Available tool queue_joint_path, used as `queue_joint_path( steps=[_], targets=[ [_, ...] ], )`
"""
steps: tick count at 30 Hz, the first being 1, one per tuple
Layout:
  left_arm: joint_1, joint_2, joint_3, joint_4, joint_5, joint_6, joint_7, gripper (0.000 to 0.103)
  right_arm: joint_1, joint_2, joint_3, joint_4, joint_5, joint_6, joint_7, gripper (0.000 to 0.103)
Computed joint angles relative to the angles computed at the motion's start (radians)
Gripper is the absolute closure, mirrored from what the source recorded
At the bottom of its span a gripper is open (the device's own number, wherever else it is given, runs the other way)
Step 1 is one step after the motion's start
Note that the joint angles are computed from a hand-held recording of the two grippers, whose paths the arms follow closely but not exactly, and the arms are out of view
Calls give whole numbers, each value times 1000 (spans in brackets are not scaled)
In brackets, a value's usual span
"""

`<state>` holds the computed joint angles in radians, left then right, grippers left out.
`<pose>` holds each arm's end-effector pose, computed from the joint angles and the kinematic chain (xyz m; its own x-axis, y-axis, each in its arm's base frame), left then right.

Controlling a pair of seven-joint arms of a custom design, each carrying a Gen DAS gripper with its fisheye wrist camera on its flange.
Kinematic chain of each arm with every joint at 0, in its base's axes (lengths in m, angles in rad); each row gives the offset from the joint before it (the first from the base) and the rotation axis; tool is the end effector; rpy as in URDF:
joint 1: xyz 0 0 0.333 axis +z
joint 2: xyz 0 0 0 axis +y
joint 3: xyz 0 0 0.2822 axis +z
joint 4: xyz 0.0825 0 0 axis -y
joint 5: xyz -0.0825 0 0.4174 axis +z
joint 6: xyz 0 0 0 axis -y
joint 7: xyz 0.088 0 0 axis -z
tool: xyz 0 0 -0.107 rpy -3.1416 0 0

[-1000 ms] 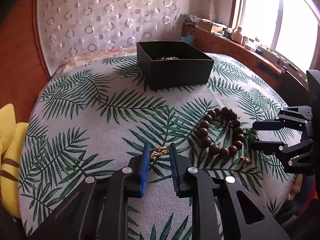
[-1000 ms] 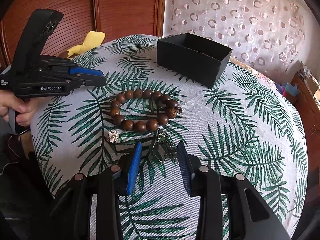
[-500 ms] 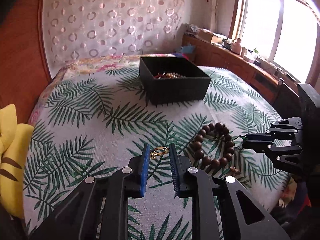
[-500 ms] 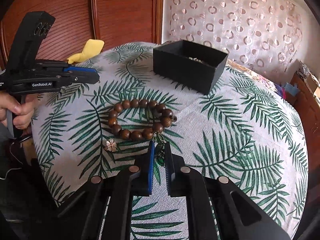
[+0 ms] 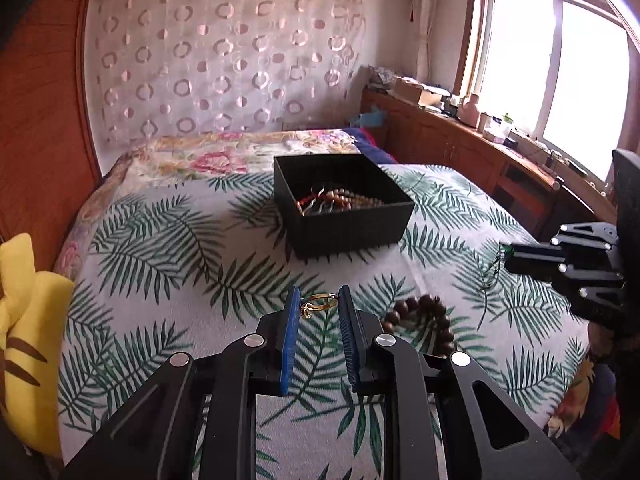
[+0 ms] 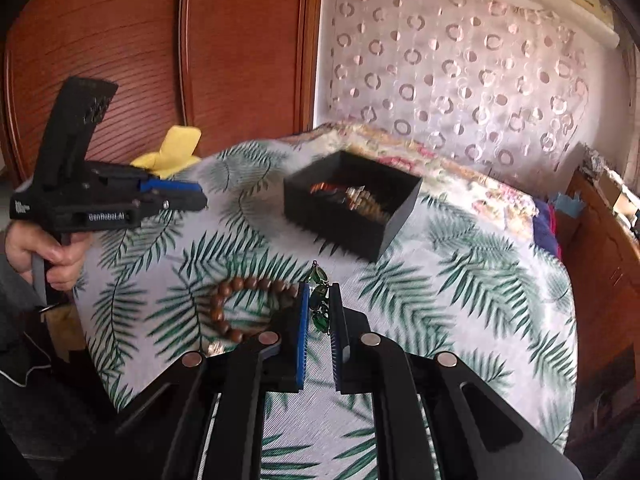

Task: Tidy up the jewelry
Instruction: 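Grasp the small gold ring with the left gripper, then lower the gold ring into the black box and open the left gripper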

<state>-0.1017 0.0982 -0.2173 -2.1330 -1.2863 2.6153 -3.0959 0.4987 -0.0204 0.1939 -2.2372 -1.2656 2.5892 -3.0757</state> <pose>0.5784 -0.1677 0.3369 -0.7980 -0.5947 0.0977 -0.4389 0.4625 -0.7704 0.4293 0.3795 0.3530 0.0354 -0.9973 0.0646 -0.6358 -0.0723 -0.7685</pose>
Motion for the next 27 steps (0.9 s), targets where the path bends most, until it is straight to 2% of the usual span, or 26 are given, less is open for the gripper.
queue_joint_path(
  steps=[10, 17, 27],
  targets=[
    [-15, 21, -17, 56, -7, 26, 2, 85, -47, 4, -26, 58, -22, 8, -53, 92],
    [-22, 46, -32, 100, 10, 44, -16, 84, -68, 81, -65, 161, -8, 30, -109, 92],
    [-24, 114, -67, 181, 75, 90, -67, 84, -56, 227, -139, 310, 111, 53, -234, 92]
  ],
)
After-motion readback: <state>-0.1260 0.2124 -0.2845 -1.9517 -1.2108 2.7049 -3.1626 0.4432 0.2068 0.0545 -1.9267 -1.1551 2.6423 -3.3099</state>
